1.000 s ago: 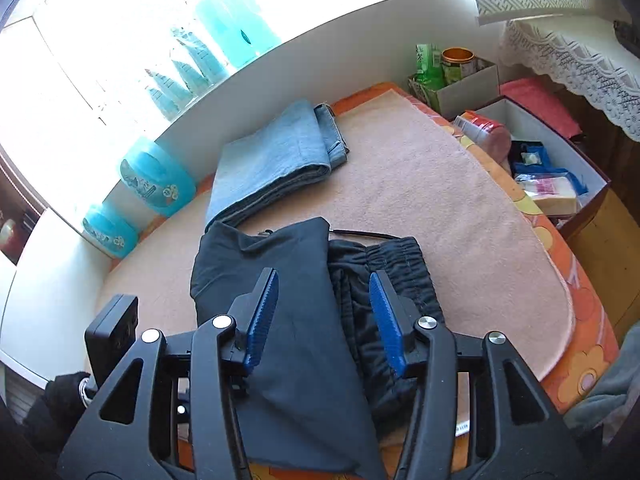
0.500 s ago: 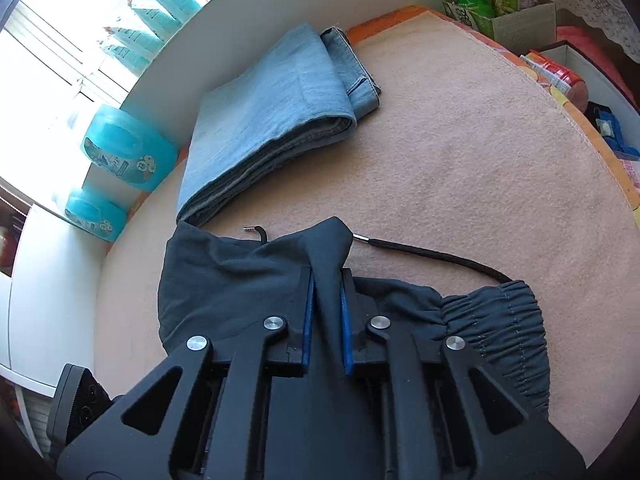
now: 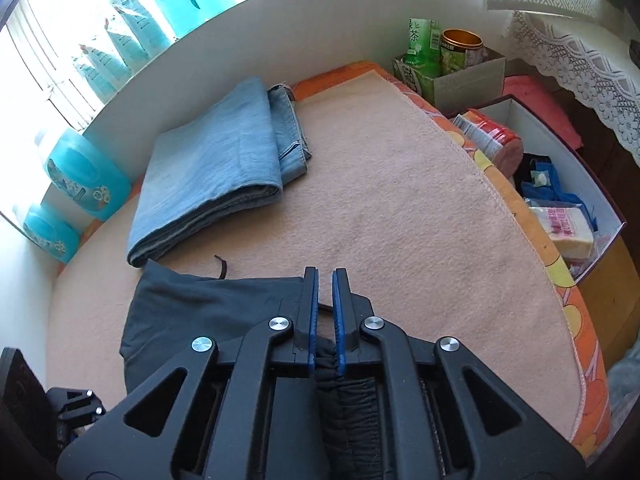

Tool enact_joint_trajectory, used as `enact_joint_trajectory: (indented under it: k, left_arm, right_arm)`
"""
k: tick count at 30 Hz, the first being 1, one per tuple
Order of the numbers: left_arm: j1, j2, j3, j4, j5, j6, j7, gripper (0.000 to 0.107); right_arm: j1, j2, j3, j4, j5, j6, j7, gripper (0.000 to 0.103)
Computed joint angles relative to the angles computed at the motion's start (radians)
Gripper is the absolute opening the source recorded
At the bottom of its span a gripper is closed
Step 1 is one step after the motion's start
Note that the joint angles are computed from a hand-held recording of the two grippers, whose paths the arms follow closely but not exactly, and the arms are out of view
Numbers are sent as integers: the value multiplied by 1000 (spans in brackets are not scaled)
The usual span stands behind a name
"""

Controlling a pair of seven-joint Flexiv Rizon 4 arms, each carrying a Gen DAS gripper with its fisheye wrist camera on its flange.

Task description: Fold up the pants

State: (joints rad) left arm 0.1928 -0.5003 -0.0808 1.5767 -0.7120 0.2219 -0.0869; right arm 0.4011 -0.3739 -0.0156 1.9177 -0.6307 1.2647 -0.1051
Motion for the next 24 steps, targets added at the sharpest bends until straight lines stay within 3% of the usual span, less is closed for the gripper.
enact_joint_trajectory:
  k: [1,2,3,6,7,9,11,13,15,17,19,21,24]
  left_arm:
    - [-1,-15,0,-20,-7,11,-23,38]
    - [0,-24,-2,-30,-15,23,-32,38]
    - [-2,-29,-3,-33,-20,45,-33,38]
    - [-2,-46,-9,-48,-18,71,-54,38]
    - [-3,-47,-11,-46,-18,83,-55,38]
    - [-7,-52,-16,-44,-23,127,-44,38]
    - [-7,-55,-23,-42,-33,159,-42,38]
    - [-8,-68,-33,-55,-46,185,-54,38]
    - [-10,-73,-41,-56,-55,214,-50,38]
    - [-22,-76,-49,-48,-60,261,-41,38]
    - [-45,-94,-48,-58,-34,301,-63,38]
    - [-61,-114,-48,-69,-6,338,-88,38]
    - [-62,-123,-65,-57,-4,403,-81,38]
  right_arm:
    - [-1,-2,8,-4,7,-3,-8,33]
    - [-5,-5,18,-10,19,-6,-23,57]
    - [-14,-13,35,-20,46,-9,-47,63]
    - [-59,-53,104,-59,181,1,-142,62]
    - [-61,-65,111,-66,210,18,-160,58]
    - [-54,-84,114,-78,250,48,-193,22]
    - [20,-73,25,-55,196,78,-137,9]
    - [114,-40,-94,-20,73,62,-26,6]
    - [155,-4,-152,-2,-50,1,57,4]
    - [140,8,-142,-9,-87,-72,57,4]
    - [82,-9,-84,-22,-36,-69,3,4]
    - [54,-24,-42,-48,-22,-156,-32,4]
    - [41,-4,-33,-22,-79,-199,24,4]
